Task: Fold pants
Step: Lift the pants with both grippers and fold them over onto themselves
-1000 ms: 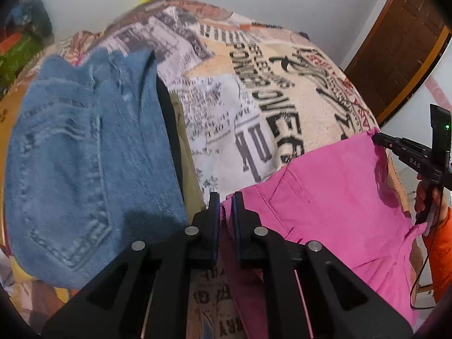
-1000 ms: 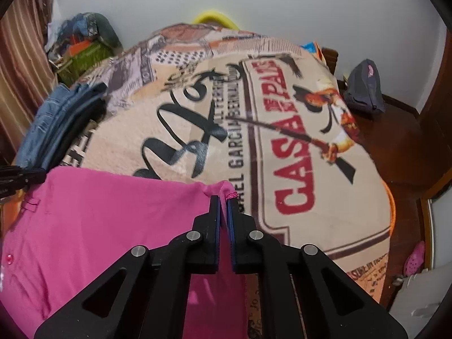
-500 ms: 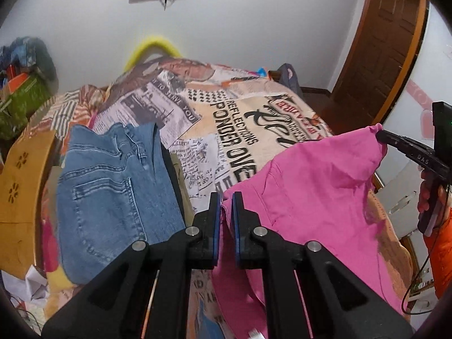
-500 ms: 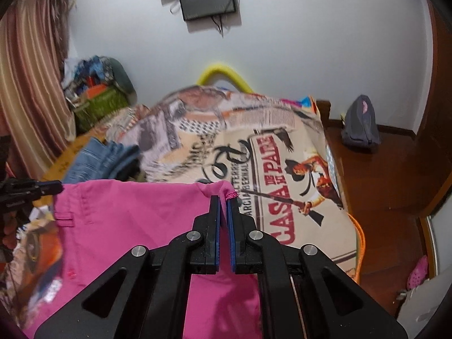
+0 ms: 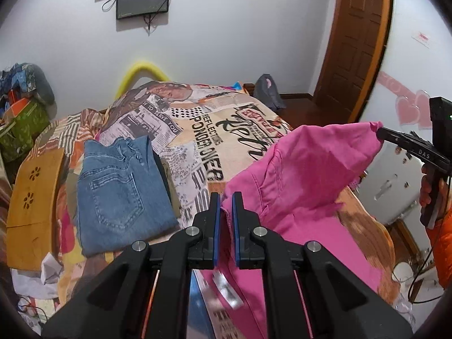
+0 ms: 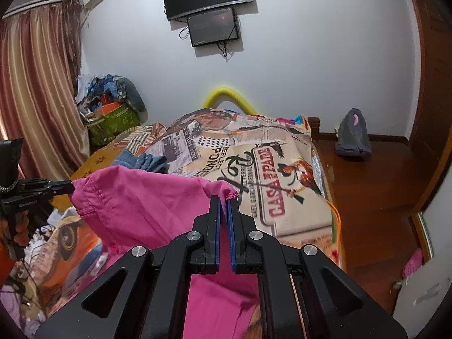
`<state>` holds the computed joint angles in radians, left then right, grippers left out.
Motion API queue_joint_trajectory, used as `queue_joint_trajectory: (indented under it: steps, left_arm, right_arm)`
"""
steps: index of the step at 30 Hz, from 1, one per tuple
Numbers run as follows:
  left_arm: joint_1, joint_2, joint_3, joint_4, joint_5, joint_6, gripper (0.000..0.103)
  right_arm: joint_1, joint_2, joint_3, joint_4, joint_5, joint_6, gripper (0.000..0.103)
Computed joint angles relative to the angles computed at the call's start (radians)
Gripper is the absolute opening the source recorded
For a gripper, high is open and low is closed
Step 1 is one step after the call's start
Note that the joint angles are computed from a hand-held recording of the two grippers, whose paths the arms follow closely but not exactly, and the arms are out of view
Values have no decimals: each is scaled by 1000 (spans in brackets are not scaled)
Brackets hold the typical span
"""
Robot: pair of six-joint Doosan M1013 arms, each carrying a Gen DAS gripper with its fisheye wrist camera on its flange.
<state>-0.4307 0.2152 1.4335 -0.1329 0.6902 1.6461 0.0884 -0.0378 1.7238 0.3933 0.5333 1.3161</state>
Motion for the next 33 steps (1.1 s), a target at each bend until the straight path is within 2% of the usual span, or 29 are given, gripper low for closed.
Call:
queue_joint_trajectory:
  steps: [9,15,24,30,33]
  left_arm:
    - [-23,-117,141,-49,-50,59,7]
    - [-35,-165,225,-86,-37,109,7]
    - [-36,-173,308,-168,44,131,7]
    - [-47,-184,343,-160,70,116,7]
    - [-52,-190,345,-139,74,104,8]
  right_arm:
    - [-4,-123,126,49,-26,28,4]
    - [24,-178,176,-51,-9,140,4]
    - [66,-206,257,-170,34,294,4]
    - [45,-197,299,-138,101,303,5]
    - [48,-200,315,-163,122,325,5]
